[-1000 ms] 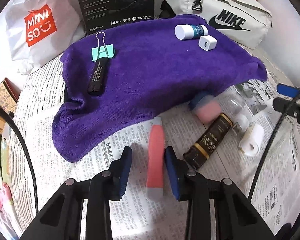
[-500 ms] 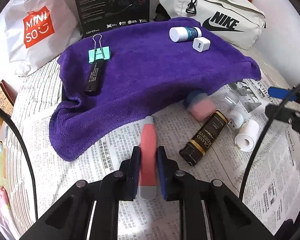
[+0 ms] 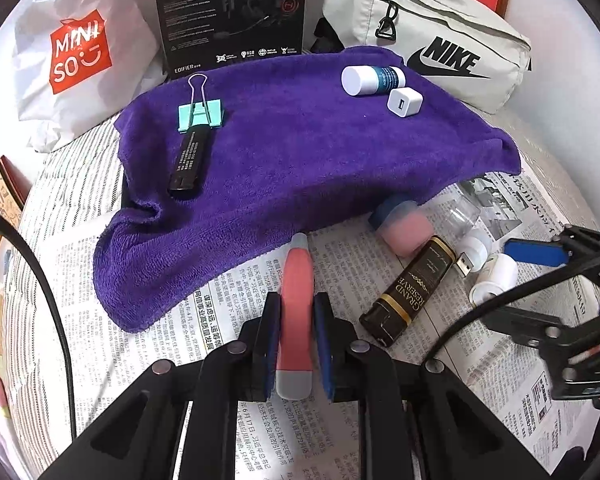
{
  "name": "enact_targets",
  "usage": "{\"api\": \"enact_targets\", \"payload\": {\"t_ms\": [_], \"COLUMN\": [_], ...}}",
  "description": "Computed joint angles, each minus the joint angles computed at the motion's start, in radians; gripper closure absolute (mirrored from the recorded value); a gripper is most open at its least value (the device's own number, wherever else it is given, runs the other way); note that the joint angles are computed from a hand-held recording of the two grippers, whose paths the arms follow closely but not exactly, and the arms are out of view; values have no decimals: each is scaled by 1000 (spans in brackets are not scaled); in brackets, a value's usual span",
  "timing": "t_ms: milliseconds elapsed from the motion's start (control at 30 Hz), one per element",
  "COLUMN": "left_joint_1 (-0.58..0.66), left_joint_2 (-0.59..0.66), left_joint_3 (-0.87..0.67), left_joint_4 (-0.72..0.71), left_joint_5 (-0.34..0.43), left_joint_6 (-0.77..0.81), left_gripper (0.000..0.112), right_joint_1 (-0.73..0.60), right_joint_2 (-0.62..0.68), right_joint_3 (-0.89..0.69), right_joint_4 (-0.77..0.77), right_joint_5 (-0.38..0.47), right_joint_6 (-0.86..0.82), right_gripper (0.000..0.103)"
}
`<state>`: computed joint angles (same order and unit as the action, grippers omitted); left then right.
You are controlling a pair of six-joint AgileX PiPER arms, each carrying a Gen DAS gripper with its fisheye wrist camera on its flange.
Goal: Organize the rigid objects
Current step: 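Grasp the pink tube with the left tool while the right tool grasps the white paper roll, then lift and carry the pink tube and white roll over the purple towel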
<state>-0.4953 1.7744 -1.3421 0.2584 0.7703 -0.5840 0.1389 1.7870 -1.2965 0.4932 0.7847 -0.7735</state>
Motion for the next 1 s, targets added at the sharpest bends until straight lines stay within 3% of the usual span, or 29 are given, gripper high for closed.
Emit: {"api": "enact_targets", "payload": {"t_ms": [33, 100, 167, 433, 600, 800, 1000], "left_joint_1": [2, 3, -1, -2, -16, 29, 27], "left_joint_2": [-2, -1, 4, 5, 0, -35, -67], "left_joint_3": [3, 3, -4, -13, -1, 41, 52], "left_joint_4": [-2, -5, 1, -2, 29, -66, -60], "left_joint_5": [-5, -6, 3, 25, 28, -19, -8], "left_joint_6": [1, 5, 7, 19, -26, 24, 7], "left_gripper": [96, 96, 95, 96, 95, 96, 96], "right_joint_1": [5, 12, 2, -89, -100, -101, -130], "right_joint_2": [-9, -12, -5, -24, -17, -23, -23], "right_joint_3": [21, 30, 17, -9, -17, -18, -41], "right_joint_4": [11, 5, 7, 63, 58, 58, 79], "right_joint_5": [-39, -63, -51, 27, 33, 42, 64], "right_joint_6": [-22, -30, -34, -97, -88, -91, -102], "right_gripper": [40, 60, 72, 72, 72, 72, 72]}}
